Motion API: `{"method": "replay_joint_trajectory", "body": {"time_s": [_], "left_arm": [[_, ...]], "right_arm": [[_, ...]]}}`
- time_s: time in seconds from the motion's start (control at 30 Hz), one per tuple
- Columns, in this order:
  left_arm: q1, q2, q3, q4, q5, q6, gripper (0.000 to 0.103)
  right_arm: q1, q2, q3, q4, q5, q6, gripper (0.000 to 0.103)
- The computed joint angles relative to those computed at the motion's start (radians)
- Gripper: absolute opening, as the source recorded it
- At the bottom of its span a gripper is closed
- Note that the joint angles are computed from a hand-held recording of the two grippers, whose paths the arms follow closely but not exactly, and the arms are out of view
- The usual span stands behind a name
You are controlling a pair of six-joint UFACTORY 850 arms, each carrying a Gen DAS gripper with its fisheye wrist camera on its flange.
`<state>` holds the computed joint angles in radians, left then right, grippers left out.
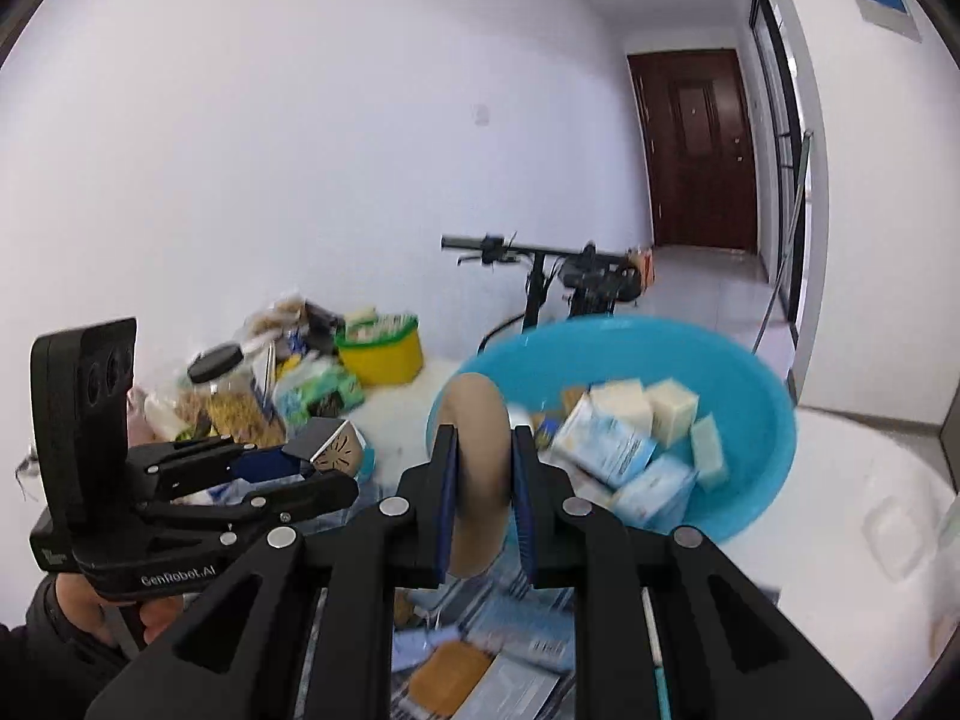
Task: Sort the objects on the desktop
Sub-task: 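Carry the binder clip and soap dish over the turquoise basin with both tools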
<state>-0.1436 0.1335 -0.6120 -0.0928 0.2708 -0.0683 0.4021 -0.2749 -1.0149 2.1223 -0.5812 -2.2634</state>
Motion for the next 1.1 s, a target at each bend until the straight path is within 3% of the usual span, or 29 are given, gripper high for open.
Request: {"method": "replay_joint_trajectory", "body": {"time_s": [0.3,0.6,0.8,1.1], "left_arm": [[-0.009,-0.052,-0.134,-0.109,-0.013,0.166,0.04],[0.027,-0.196,-0.262,0.066,0.001,0.017,0.04],[0.052,-0.29,-0.324,0.16,0.004,-0.071,0.04],[0.066,-0.373,-0.366,0.183,-0.014,-0.095,0.04]], "right_arm": [[-0.01,-0.029,-0.117,0.059,0.036,-0.012,0.016],[0.001,-0.145,-0.246,0.129,0.12,-0.058,0.016],[-0.007,-0.206,-0.294,0.122,0.127,-0.035,0.016],[-0.017,-0.259,-0.334,0.025,0.142,0.056,0.016]]}}
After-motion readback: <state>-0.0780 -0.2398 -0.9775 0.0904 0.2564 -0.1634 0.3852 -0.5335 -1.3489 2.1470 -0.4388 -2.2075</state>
